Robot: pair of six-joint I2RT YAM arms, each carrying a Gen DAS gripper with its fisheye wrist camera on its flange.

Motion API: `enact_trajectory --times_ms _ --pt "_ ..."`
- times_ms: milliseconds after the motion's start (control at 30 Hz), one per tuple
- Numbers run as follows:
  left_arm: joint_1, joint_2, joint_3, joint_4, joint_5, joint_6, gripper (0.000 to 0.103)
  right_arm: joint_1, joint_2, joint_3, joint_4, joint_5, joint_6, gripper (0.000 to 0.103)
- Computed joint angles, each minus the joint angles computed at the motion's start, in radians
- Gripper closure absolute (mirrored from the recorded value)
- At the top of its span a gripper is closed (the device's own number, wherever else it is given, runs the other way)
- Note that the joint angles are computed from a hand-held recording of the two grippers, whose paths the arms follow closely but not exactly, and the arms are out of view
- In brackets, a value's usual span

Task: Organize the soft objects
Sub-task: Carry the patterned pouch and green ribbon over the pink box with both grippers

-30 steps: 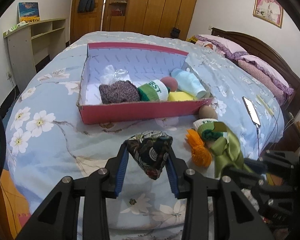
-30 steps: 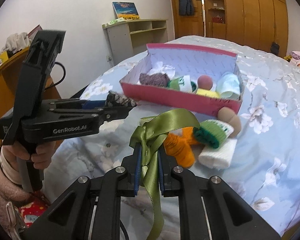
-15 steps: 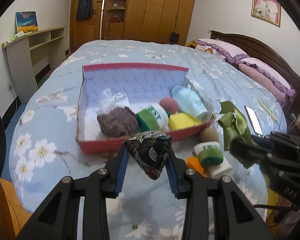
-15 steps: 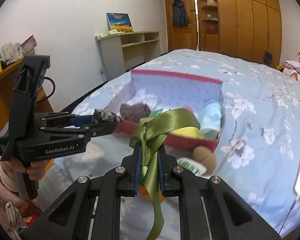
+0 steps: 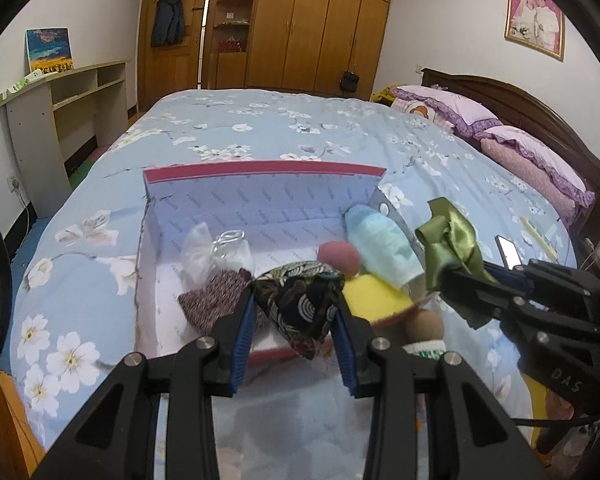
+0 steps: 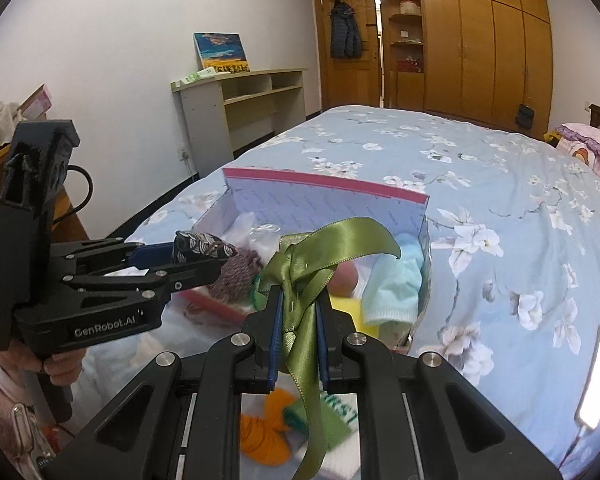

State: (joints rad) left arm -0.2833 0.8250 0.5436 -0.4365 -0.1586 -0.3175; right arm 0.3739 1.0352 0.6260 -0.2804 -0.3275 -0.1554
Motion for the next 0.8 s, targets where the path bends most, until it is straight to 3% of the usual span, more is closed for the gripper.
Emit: enact_trajectory --times_ms 433,800 --pt "0.079 0.224 0.034 0.161 0.057 0.029 0.065 0.007 0.19 0.084 0.106 0.016 0.02 0.087" --pt "0.123 0.33 0.037 0.259 0.068 0.055 0.065 0.012 0.336 0.153 0.171 0.043 0.029 0.087"
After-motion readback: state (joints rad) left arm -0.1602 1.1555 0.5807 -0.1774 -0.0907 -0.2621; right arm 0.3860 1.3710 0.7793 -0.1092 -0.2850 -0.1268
